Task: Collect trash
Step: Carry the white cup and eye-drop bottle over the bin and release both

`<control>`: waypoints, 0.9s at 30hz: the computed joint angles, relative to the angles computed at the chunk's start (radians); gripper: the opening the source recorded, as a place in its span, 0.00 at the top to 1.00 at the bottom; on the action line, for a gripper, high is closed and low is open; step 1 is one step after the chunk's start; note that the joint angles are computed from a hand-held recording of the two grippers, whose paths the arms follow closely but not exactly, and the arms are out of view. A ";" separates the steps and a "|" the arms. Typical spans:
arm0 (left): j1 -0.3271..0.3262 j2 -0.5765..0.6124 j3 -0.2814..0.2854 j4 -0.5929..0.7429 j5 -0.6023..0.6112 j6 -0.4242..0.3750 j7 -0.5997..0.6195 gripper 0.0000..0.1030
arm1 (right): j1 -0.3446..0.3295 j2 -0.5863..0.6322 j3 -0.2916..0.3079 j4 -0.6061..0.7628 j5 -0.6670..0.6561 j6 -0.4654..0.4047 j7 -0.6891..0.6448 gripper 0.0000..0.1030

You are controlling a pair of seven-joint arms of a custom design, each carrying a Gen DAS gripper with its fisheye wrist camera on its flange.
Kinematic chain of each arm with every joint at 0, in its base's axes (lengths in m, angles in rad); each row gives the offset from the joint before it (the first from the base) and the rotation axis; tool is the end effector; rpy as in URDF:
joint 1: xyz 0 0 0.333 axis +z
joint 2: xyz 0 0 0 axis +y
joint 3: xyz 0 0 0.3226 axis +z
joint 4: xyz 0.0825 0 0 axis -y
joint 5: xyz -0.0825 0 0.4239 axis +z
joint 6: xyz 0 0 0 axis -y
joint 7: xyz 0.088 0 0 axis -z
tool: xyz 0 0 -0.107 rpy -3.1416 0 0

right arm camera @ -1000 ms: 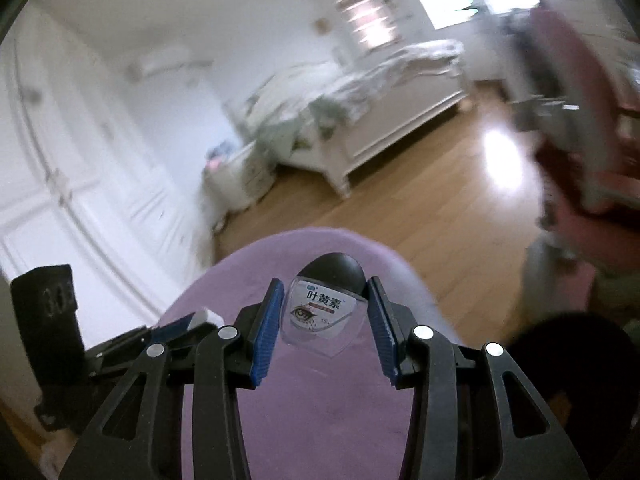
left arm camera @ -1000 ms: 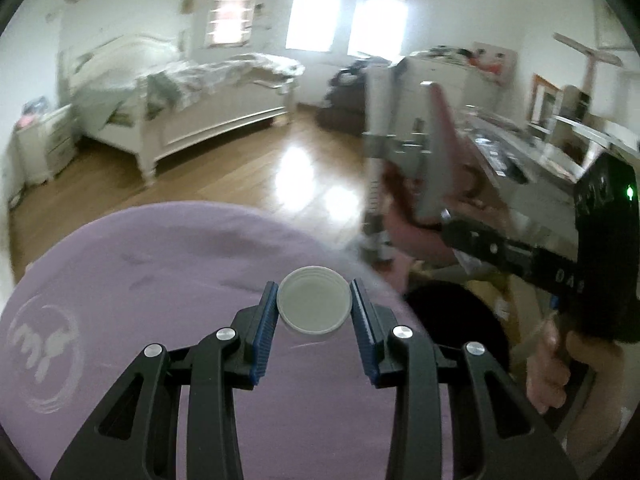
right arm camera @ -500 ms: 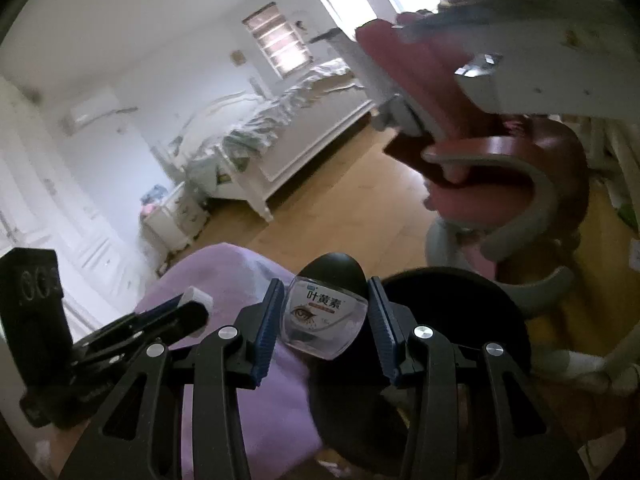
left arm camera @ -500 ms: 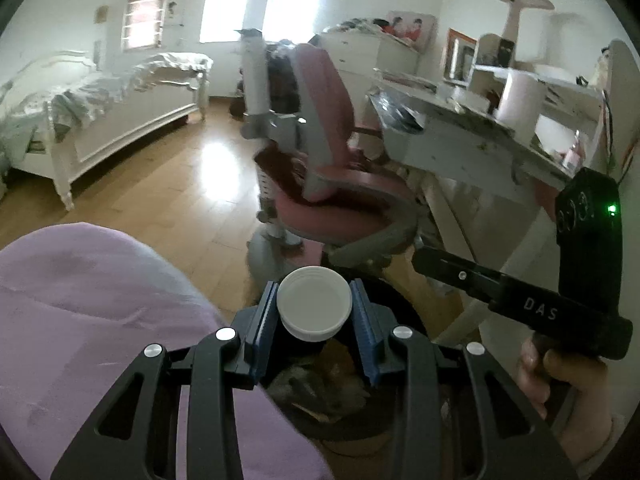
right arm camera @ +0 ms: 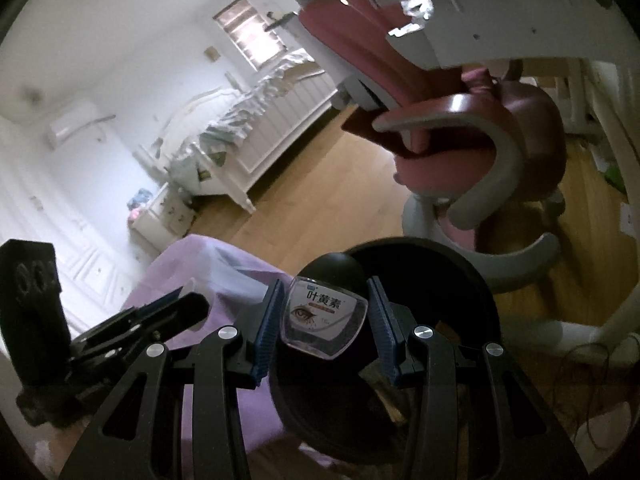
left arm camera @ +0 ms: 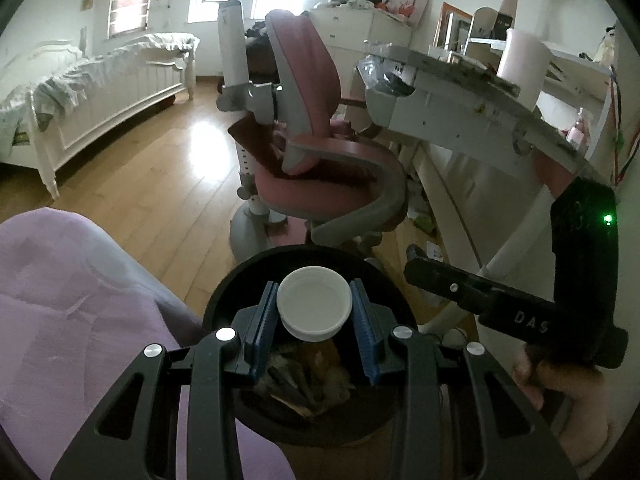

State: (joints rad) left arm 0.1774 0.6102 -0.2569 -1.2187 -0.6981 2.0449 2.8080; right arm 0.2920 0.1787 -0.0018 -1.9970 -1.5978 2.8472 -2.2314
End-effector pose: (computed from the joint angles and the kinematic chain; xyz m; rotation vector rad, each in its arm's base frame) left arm 0.7926 -0.0439 0.4646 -0.8070 2.7134 -1.2332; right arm 0.5966 0.2337 0.3886 -0.8754 2.0070 -0.5464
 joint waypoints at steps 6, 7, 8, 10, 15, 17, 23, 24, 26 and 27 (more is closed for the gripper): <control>-0.012 0.012 0.000 0.003 0.022 -0.008 -0.003 0.64 | -0.005 0.016 -0.005 -0.005 0.009 0.017 0.019 0.58; -0.014 0.012 -0.001 0.001 0.023 -0.006 -0.002 0.64 | -0.006 0.018 -0.006 -0.007 0.019 0.019 0.015 0.58; -0.015 0.010 -0.002 -0.004 0.021 -0.001 0.002 0.64 | -0.006 0.018 -0.007 -0.010 0.025 0.019 0.013 0.58; -0.017 0.010 -0.004 -0.004 0.021 -0.004 0.001 0.64 | -0.008 0.018 -0.010 -0.019 0.056 0.018 -0.001 0.58; -0.018 0.017 -0.010 0.013 0.014 -0.032 -0.013 0.49 | 0.001 0.008 -0.011 -0.045 0.132 -0.019 -0.044 0.57; -0.006 0.003 -0.018 -0.006 -0.013 -0.024 0.007 0.17 | 0.006 0.004 -0.012 -0.051 0.141 -0.025 -0.043 0.46; 0.026 -0.032 -0.017 -0.035 -0.079 -0.022 0.053 0.08 | 0.017 -0.003 -0.005 -0.051 0.168 -0.058 -0.082 0.41; 0.032 -0.035 -0.016 -0.035 -0.091 -0.025 0.054 0.07 | 0.019 -0.003 -0.005 -0.049 0.173 -0.059 -0.088 0.41; 0.049 -0.049 -0.013 -0.045 -0.122 -0.015 0.057 0.05 | 0.024 0.003 -0.002 -0.035 0.192 -0.063 -0.115 0.41; 0.056 -0.060 -0.009 -0.056 -0.136 0.001 0.060 0.05 | 0.027 0.006 -0.001 -0.029 0.199 -0.063 -0.126 0.37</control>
State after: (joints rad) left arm 0.2333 0.5499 -0.2661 -1.2748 -0.8342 2.0463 2.8676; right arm 0.3189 0.1851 -0.0029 -2.0255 -1.3990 2.7837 -2.3578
